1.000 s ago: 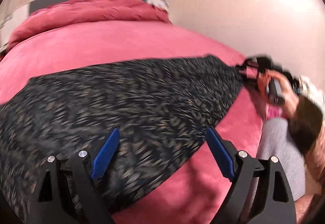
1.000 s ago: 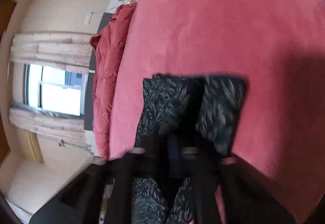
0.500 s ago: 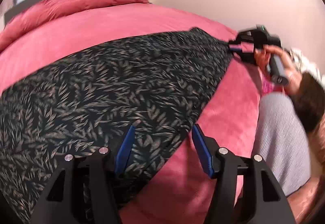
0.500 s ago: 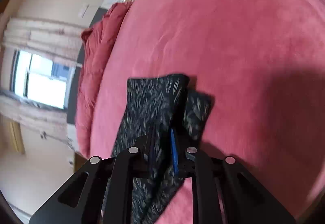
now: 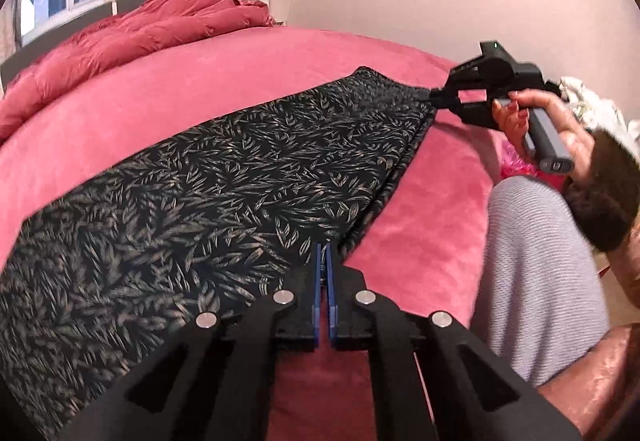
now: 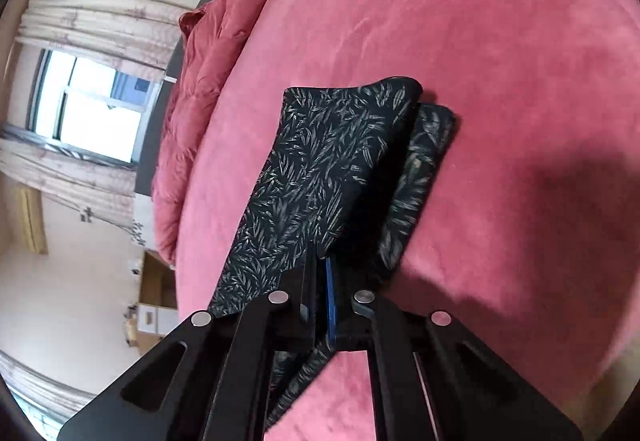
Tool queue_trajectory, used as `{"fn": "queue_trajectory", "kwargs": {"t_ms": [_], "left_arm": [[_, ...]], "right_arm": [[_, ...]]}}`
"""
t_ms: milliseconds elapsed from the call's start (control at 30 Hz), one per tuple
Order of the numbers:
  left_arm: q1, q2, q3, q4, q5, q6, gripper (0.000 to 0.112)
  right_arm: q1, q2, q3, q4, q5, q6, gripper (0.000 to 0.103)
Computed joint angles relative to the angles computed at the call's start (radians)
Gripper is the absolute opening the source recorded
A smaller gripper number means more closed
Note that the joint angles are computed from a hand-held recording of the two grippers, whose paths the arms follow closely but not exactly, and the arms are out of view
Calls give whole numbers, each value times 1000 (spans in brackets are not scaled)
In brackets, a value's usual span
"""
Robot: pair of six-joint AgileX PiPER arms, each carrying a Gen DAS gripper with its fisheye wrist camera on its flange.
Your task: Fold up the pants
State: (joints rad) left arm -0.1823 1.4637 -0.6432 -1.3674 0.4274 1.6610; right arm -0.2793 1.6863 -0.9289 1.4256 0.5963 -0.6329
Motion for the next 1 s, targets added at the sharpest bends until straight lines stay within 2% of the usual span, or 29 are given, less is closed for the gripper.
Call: {"fn": "queue_trajectory", "kwargs": {"t_ms": [67,133,200,267,300,333,367,433,467,533,567,667,733,800,867,933,967,1000], "left_arm": [[-2,8,16,-34,-5,51,2],[-35,39,18,-34,-55,59,2],[-35,75,2,44,-30,-21,0],[-32,89,-8,104,-5,-78,2],[-24,70,6,81,-2,-53,10],[5,40,26,29,21,-6,29],[38,23,41,-12,50,34,37],[127,-5,47,-47,133,54,55],[195,-13,38,-51,186,42,58],[276,-7,12,-64,230,19,67],[310,3,-12,-72,219,-4,70],[396,66,-107,-66,166,-109,70],[436,119,-172,-13,116,-197,71],[466,164,-209,5,58,-223,71],[495,201,-227,-15,-44,-196,71],[483,229,-226,-27,-194,-194,70],[519,265,-246,9,-225,-220,69],[559,301,-265,6,-217,-231,63]], "right_arm": [[10,16,-30,-104,-27,96,3],[8,49,-41,-120,-19,109,3],[-19,61,-23,-60,20,73,3],[-11,45,-27,-102,1,117,4],[-1,16,-17,-137,-38,161,5],[9,-20,5,-142,-88,176,10],[35,-76,33,-163,-178,201,13],[94,-133,35,-260,-299,270,14],[120,-142,24,-328,-330,323,14],[186,-116,-47,-522,-348,457,14],[218,-83,-97,-590,-331,508,14],[286,19,-232,-643,-255,535,14],[358,134,-392,-815,-175,648,14],[419,230,-532,-966,-103,722,14],[470,319,-662,-1118,-31,808,14],[509,430,-813,-1273,63,901,14],[512,456,-843,-1297,67,925,14],[507,464,-846,-1287,51,923,14]]}}
